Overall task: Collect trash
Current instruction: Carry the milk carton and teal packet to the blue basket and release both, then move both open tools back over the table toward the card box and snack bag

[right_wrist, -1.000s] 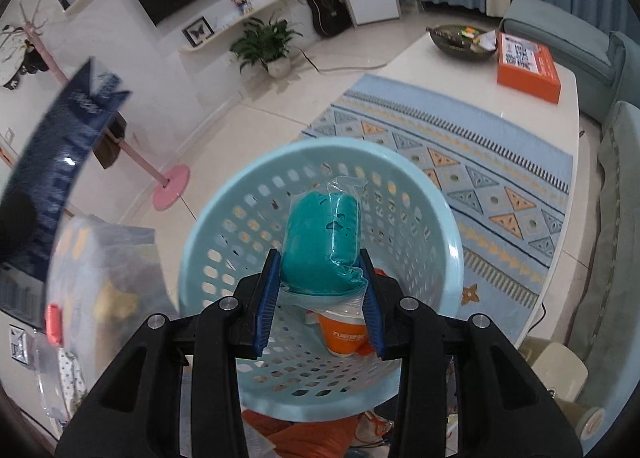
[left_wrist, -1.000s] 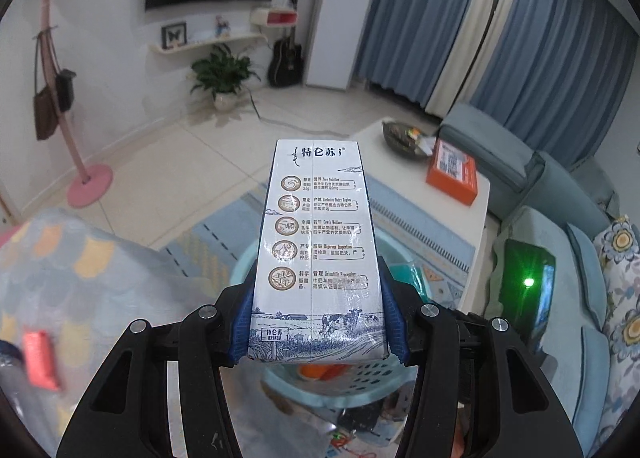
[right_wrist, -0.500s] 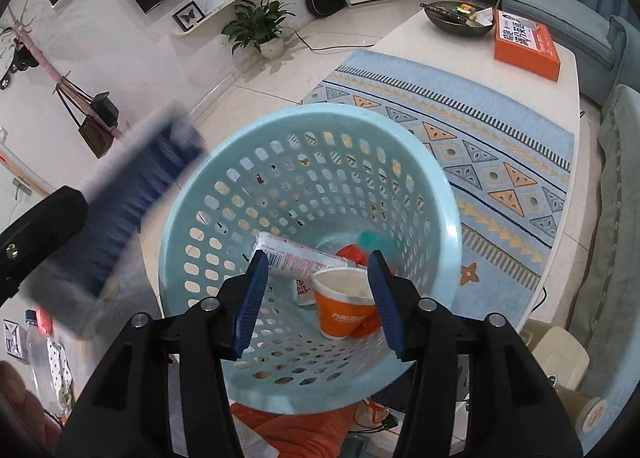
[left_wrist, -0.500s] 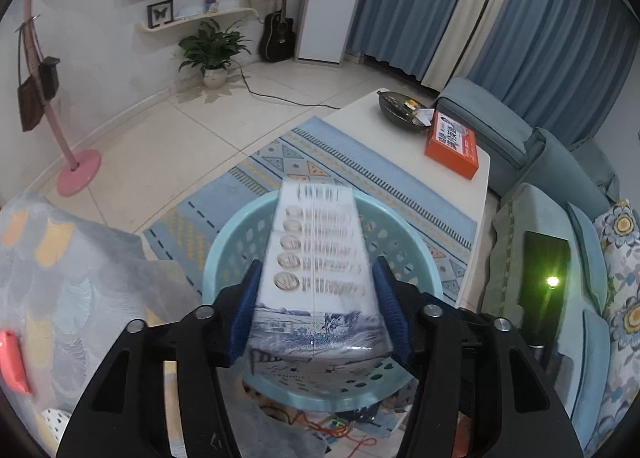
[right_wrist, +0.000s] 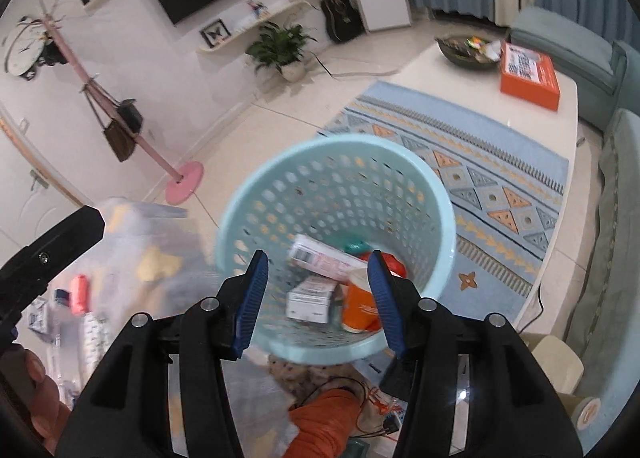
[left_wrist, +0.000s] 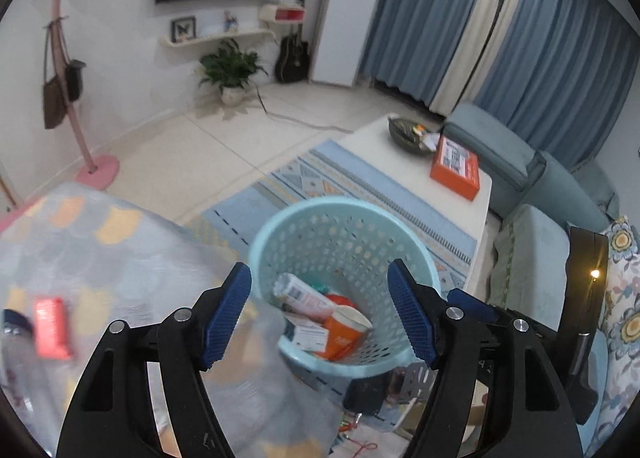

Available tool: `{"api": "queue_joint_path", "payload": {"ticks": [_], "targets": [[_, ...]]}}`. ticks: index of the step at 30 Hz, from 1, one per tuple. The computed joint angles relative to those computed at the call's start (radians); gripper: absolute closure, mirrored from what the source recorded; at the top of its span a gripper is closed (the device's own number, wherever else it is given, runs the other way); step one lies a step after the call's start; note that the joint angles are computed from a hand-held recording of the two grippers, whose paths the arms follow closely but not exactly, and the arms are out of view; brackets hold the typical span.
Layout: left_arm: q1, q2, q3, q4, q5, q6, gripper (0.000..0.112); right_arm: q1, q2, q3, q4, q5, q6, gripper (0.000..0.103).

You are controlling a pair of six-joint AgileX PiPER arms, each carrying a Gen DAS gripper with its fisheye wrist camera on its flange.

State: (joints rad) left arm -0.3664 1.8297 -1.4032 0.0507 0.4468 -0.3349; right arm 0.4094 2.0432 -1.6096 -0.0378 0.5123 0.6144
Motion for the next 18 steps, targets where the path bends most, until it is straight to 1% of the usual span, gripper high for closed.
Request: {"api": "queue_joint_path", "payload": {"ticks": [6, 10, 12, 14, 17, 18], "targets": [[0.032, -0.241, 0.197, 0.073, -0.031, -0.070, 0.043, 0.111, -0.105, 0.011, -0.112, 0.007, 0.105, 0.055], [0.082, -0.424, 0.329, 0.115, -0.015, -0.090, 0.043, 0.204, -0.146, -0.001, -0.185, 0.013, 0.167, 0.051], [0.133, -0.513, 0.387, 0.087, 0.004, -0.049, 0.043, 0.247, -0.154, -0.012, -0.218, 0.017, 0.191, 0.049], [0.198, -0.576, 0.423, 0.004, 0.029, 0.042, 0.043, 0.293, -0.151, -0.032, -0.239, 0.026, 0.202, 0.048], [0.376, -0.702, 0.518, -0.237, 0.062, 0.304, 0.043, 0.362, -0.143, -0.056, -0.250, 0.035, 0.202, 0.048], [0.422, -0.729, 0.539, -0.280, 0.075, 0.360, 0.043, 0.384, -0.138, -0.065, -0.262, 0.041, 0.213, 0.047]]}}
